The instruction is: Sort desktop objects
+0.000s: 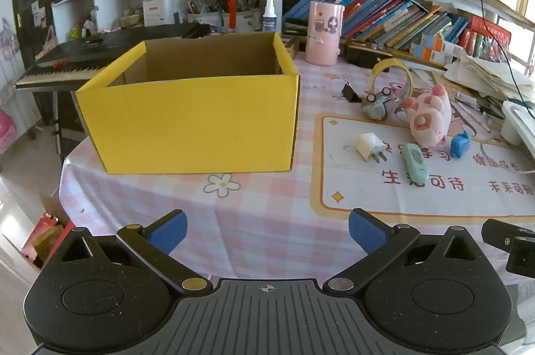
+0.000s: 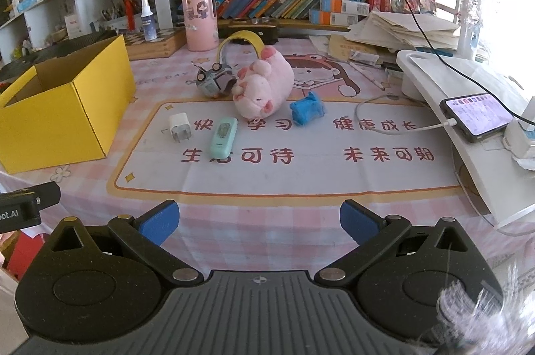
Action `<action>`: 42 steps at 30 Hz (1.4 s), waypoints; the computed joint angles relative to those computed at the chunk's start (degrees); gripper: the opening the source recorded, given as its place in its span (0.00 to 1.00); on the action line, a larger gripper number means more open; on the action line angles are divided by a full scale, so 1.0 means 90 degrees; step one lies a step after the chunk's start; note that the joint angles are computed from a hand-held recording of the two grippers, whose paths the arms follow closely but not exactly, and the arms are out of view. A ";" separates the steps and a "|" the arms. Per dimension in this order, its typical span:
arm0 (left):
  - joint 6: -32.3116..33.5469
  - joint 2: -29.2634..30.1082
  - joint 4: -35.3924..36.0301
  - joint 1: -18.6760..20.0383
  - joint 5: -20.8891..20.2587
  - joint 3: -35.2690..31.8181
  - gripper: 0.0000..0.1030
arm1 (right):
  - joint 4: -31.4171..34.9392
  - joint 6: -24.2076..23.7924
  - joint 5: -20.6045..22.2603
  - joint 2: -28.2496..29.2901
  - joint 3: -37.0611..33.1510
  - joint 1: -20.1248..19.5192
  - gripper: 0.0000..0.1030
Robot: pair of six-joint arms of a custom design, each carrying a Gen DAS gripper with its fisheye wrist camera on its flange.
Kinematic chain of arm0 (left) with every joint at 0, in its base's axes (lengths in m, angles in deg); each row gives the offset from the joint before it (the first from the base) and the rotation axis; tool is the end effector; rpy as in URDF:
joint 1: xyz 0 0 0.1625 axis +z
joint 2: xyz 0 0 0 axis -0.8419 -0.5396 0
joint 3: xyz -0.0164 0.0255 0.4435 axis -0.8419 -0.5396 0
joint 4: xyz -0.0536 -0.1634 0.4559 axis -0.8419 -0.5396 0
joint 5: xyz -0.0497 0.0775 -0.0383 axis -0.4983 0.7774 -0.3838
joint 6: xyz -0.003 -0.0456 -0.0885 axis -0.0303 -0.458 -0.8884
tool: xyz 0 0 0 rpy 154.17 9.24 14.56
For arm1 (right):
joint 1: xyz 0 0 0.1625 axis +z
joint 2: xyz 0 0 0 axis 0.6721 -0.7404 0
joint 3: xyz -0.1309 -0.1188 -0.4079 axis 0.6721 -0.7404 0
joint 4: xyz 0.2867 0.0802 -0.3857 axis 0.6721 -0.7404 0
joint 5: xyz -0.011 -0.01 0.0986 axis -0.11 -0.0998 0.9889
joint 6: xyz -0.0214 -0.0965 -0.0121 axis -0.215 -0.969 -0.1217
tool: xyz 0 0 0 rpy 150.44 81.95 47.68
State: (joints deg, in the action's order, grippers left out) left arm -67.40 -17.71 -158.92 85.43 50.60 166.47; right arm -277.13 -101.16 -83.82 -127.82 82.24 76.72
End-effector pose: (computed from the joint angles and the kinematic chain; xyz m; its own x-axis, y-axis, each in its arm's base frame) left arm -0.1696 -0.3451 0.2004 -0.7107 -0.1168 -0.6937 0.4872 0.6296 -0.6052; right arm 0.2544 -0.3395 0.1146 -0.7385 0.0062 0.6742 -0.5133 0.6431 -0.5682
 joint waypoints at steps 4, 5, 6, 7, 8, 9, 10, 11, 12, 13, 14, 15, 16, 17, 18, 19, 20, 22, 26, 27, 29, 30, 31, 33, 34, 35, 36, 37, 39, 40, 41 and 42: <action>-0.0082 -0.0071 0.0136 -0.0041 0.0006 0.0005 1.00 | -0.0001 -0.0004 -0.0008 -0.0012 0.0007 0.0010 1.00; -0.0099 -0.0076 0.0160 -0.0044 0.0006 0.0003 1.00 | -0.0001 -0.0011 -0.0009 -0.0015 0.0011 0.0022 1.00; -0.0103 -0.0074 0.0166 -0.0042 0.0007 0.0001 1.00 | -0.0004 -0.0023 -0.0019 -0.0013 0.0010 0.0030 1.00; -0.0161 -0.0080 0.0235 -0.0047 0.0016 -0.0007 1.00 | -0.0013 -0.0039 -0.0045 -0.0004 0.0006 0.0041 1.00; -0.0195 -0.0093 0.0273 -0.0052 0.0018 -0.0008 1.00 | -0.0015 -0.0050 -0.0083 0.0007 -0.0001 0.0054 1.00; -0.0221 -0.0110 0.0299 -0.0059 0.0018 -0.0006 1.00 | -0.0025 -0.0054 -0.0113 0.0020 0.0000 0.0065 1.00; -0.0248 -0.0131 0.0329 -0.0067 0.0017 -0.0002 1.00 | -0.0029 -0.0052 -0.0119 0.0018 0.0003 0.0065 1.00; -0.0269 -0.0143 0.0358 -0.0073 0.0016 -0.0002 1.00 | -0.0024 -0.0043 -0.0119 0.0008 0.0009 0.0065 1.00; -0.0274 -0.0152 0.0368 -0.0078 0.0012 -0.0001 1.00 | -0.0024 -0.0043 -0.0119 0.0008 0.0009 0.0065 1.00; -0.0249 -0.0149 0.0339 -0.0075 0.0013 0.0004 1.00 | -0.0005 -0.0022 -0.0128 0.0000 0.0013 0.0067 1.00; -0.0241 -0.0158 0.0334 -0.0078 0.0010 0.0009 1.00 | 0.0003 -0.0012 -0.0123 -0.0012 0.0021 0.0066 1.00; -0.0235 -0.0171 0.0337 -0.0082 0.0009 0.0014 1.00 | -0.0015 -0.0023 -0.0130 -0.0004 0.0018 0.0068 1.00; -0.0242 -0.0171 0.0347 -0.0085 0.0009 0.0012 1.00 | -0.0024 -0.0032 -0.0140 0.0001 0.0013 0.0071 1.00; -0.0244 -0.0179 0.0348 -0.0088 0.0005 0.0015 1.00 | -0.0056 -0.0047 -0.0138 0.0002 0.0020 0.0070 1.00; -0.0240 -0.0181 0.0337 -0.0089 -0.0001 0.0016 1.00 | -0.0089 -0.0060 -0.0124 0.0003 0.0029 0.0065 1.00; -0.0237 -0.0151 0.0318 -0.0086 -0.0001 0.0006 1.00 | -0.0110 -0.0067 -0.0123 0.0010 0.0031 0.0064 1.00; -0.0236 -0.0143 0.0316 -0.0088 -0.0002 0.0002 1.00 | -0.0115 -0.0069 -0.0123 0.0007 0.0033 0.0061 1.00; -0.0208 -0.0112 0.0274 -0.0087 -0.0008 -0.0004 1.00 | -0.0107 -0.0059 -0.0108 0.0002 0.0036 0.0057 1.00; -0.0134 -0.0081 0.0199 -0.0085 -0.0013 -0.0009 1.00 | -0.0119 -0.0062 -0.0104 0.0007 0.0038 0.0063 1.00; -0.0111 -0.0075 0.0176 -0.0081 -0.0014 -0.0009 1.00 | -0.0116 -0.0068 -0.0087 0.0000 0.0037 0.0054 1.00; -0.0071 -0.0065 0.0129 -0.0073 -0.0010 -0.0007 1.00 | -0.0129 -0.0082 -0.0089 0.0012 0.0031 0.0061 1.00; -0.0065 -0.0064 0.0118 -0.0073 -0.0001 -0.0006 1.00 | -0.0110 -0.0082 -0.0090 0.0010 0.0021 0.0059 1.00; -0.0047 -0.0064 0.0092 -0.0067 0.0008 -0.0002 1.00 | -0.0110 -0.0082 -0.0090 0.0010 0.0021 0.0059 1.00; -0.0044 -0.0041 0.0096 -0.0058 0.0035 -0.0006 1.00 | -0.0100 -0.0068 -0.0109 0.0019 0.0013 0.0066 1.00; -0.0017 -0.0028 0.0073 -0.0052 0.0036 -0.0008 1.00 | -0.0096 -0.0061 -0.0133 0.0028 0.0006 0.0072 1.00; 0.0027 -0.0031 0.0028 -0.0049 0.0027 -0.0001 1.00 | -0.0087 -0.0053 -0.0153 0.0033 -0.0003 0.0075 1.00; 0.0086 -0.0029 -0.0035 -0.0042 0.0018 0.0006 1.00 | -0.0086 -0.0046 -0.0159 0.0037 -0.0004 0.0077 1.00; 0.0141 -0.0020 -0.0093 -0.0035 0.0014 0.0011 1.00 | -0.0084 -0.0043 -0.0160 0.0038 -0.0008 0.0076 1.00; 0.0226 0.0000 -0.0186 -0.0022 0.0018 0.0017 1.00 | -0.0096 -0.0063 -0.0149 0.0037 -0.0006 0.0073 1.00; 0.0260 0.0009 -0.0228 -0.0019 0.0019 0.0024 1.00 | -0.0111 -0.0085 -0.0138 0.0045 -0.0010 0.0072 1.00; 0.0307 0.0012 -0.0283 -0.0018 0.0014 0.0033 1.00 | -0.0136 -0.0114 -0.0125 0.0057 -0.0014 0.0075 1.00; 0.0406 0.0024 -0.0402 -0.0007 0.0001 0.0046 1.00 | -0.0157 -0.0144 -0.0112 0.0063 -0.0016 0.0077 1.00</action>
